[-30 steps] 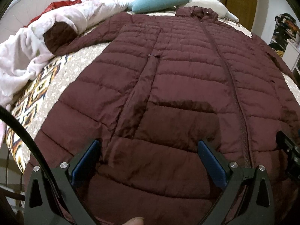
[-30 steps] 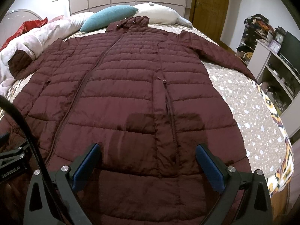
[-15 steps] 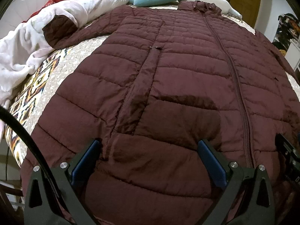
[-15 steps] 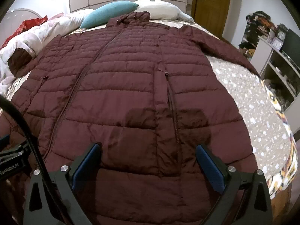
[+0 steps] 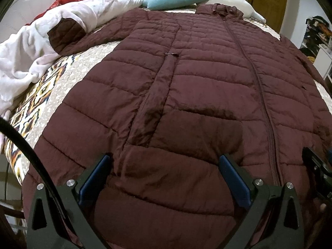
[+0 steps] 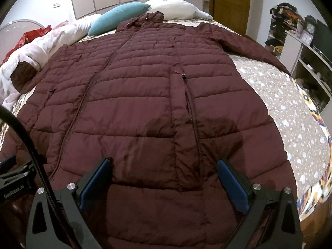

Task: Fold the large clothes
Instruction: 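Reach the left gripper to the sleeve cuff beside the pink blanket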

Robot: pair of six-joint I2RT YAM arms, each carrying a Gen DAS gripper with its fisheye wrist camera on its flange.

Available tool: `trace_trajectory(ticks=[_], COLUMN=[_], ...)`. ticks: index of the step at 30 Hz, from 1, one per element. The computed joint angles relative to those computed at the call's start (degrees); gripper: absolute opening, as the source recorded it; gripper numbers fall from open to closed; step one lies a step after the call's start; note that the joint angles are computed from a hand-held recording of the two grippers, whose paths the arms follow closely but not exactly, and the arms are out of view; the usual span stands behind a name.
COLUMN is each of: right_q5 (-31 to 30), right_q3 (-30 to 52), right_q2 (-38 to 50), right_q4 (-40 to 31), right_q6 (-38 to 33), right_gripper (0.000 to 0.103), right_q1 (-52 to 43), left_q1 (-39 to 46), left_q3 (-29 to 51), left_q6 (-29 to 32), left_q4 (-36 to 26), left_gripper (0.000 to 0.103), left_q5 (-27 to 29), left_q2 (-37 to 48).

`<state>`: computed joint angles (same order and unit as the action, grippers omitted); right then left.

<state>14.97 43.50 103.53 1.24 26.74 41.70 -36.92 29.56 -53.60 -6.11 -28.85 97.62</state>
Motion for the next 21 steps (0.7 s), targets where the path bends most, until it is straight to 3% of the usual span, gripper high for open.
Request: trace_trajectory(ticks=[13,17,21], right_q5=[0.72,0.23,-1.45], right_q3=[0.44,1.37,0.32], right_q2=[0.51,-0.08,-5.15], right_q4=[-0.47,-2.56,-5.10], right_q6=[-1.11,-1.69,-0.96], right_gripper=[0.103,0.103,0.101], right_q1=[0.28,0.07,-0.32], left_q1=[-1.04,-0.61,3.33], left_q3=[-1.20,-3.85,-6.47], left_q6=[0.23,0.01,3.99], left_q4=[0.07,-4.62,-16.04], left_gripper=[0.103,0.093,0.091], left_q5=[-0.76,0.46,-0.33], left_q2=[-2.30,-12.69,-32.75])
